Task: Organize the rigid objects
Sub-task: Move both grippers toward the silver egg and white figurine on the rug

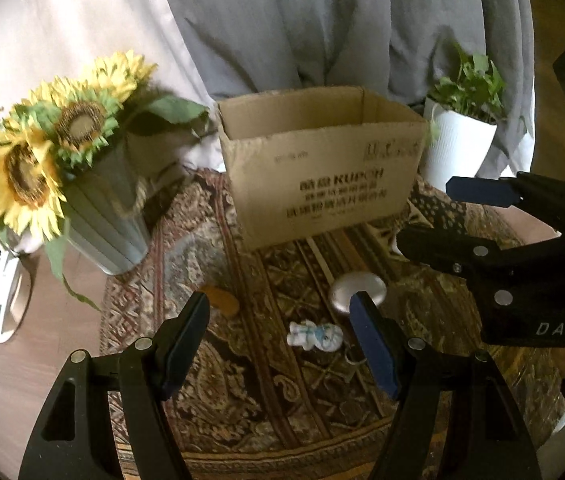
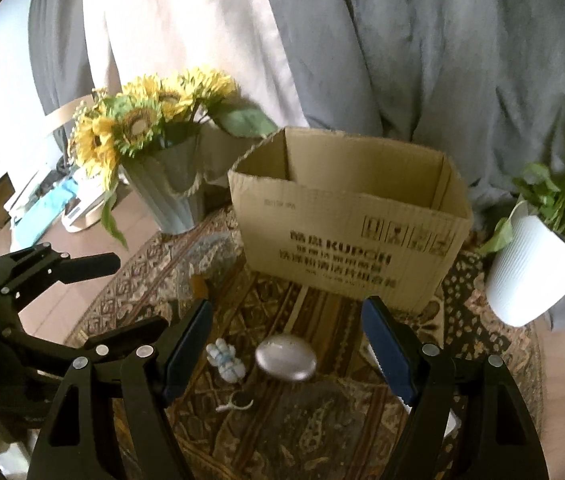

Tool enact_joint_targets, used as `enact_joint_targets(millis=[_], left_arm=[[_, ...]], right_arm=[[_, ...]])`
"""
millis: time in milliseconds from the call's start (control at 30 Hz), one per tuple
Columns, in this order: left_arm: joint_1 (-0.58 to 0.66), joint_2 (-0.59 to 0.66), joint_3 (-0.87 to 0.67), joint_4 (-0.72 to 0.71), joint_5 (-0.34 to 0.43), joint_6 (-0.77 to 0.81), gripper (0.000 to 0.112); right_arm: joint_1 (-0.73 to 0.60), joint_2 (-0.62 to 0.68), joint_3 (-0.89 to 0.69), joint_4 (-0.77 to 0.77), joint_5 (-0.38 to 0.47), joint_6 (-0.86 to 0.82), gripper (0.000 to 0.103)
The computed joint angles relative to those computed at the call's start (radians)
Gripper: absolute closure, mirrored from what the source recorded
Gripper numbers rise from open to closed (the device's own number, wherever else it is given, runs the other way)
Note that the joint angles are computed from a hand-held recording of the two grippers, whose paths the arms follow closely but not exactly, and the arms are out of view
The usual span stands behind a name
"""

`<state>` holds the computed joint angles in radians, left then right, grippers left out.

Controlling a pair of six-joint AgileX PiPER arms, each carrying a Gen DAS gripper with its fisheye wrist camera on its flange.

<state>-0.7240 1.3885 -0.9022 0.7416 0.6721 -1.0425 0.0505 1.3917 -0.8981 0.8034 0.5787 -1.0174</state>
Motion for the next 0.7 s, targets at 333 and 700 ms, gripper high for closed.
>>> enact_joint_targets(millis=[333, 700], left_arm=[[0.055, 0.052, 0.042, -0.086, -0.109, 0.074, 0.039], [0.105, 0.14, 0.069, -0.147, -0.24, 0.142, 0.03]], right_arm=[[0.013, 0.059, 0.003, -0.038, -0.003, 0.007, 0.025], [0.033, 0.167, -0.015, -0.073, -0.015, 0.005, 0.025]])
